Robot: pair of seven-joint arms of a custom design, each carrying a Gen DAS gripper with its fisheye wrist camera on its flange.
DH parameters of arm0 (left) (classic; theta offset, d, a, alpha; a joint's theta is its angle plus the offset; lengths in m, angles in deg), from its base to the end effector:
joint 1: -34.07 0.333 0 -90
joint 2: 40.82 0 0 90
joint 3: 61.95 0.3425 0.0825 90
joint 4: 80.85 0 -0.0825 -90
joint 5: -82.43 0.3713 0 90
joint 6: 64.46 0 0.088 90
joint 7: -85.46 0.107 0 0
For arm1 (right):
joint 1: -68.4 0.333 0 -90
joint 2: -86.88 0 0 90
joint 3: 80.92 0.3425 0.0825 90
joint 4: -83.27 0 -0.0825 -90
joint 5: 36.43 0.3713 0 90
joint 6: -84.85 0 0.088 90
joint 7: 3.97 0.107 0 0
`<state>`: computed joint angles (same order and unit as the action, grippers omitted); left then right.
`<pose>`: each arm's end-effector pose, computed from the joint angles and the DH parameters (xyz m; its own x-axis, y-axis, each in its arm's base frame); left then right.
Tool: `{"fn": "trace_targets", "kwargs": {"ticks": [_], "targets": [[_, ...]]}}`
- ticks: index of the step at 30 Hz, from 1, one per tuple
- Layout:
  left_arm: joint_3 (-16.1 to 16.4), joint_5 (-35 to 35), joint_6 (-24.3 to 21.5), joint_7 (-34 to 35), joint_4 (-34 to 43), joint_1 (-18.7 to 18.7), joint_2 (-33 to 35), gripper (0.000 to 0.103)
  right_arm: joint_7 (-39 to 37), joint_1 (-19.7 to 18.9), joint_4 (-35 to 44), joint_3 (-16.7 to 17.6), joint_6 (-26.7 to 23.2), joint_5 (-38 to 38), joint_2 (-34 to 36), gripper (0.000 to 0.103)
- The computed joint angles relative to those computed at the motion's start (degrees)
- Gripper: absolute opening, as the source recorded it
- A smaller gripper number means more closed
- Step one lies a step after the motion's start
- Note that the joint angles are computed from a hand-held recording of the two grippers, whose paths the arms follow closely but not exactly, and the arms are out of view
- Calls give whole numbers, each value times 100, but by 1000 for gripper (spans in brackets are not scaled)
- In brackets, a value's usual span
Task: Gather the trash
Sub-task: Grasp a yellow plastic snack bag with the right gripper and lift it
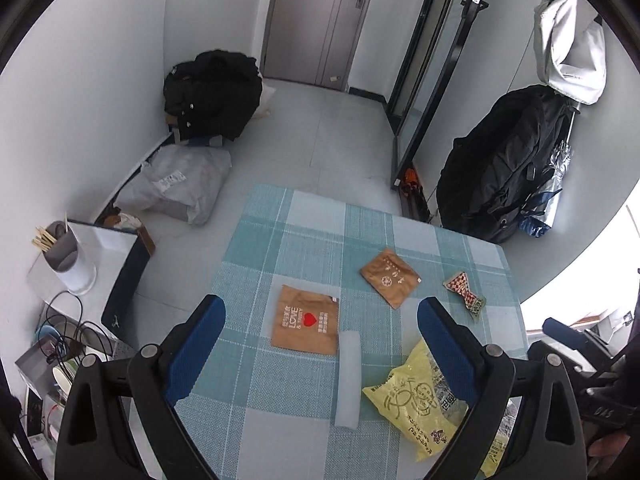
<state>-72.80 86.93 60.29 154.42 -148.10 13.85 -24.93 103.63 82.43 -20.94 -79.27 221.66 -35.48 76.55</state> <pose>0.5860 -0.3191 0.7471 -0.2399 -0.9467 0.2149 -0.7730 0.0523 -0.6322 0.5128 0.1459 0.7235 0.0422 -0.9753 -0.2168 -0.7555 0.1108 -0.6457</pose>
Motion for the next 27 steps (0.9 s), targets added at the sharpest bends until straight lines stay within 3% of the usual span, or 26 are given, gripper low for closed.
{"fn": "trace_targets", "kwargs": {"ticks": [7, 9, 20, 27], "targets": [[-15, -159, -93, 111, 10, 62, 19, 95, -242, 82, -40, 3, -457, 148, -62, 82], [-28, -274, -136, 103, 49, 95, 33, 95, -569, 160, -4, -41, -715, 414, -58, 82], [-12, -314, -233, 11, 64, 114, 5, 95, -1404, 229, -121, 25, -1879, 326, -168, 83], [-13, -325, -352, -69, 232, 84, 99, 95, -1717, 254, -263, 220, -1891, -389, -97, 82]]}}
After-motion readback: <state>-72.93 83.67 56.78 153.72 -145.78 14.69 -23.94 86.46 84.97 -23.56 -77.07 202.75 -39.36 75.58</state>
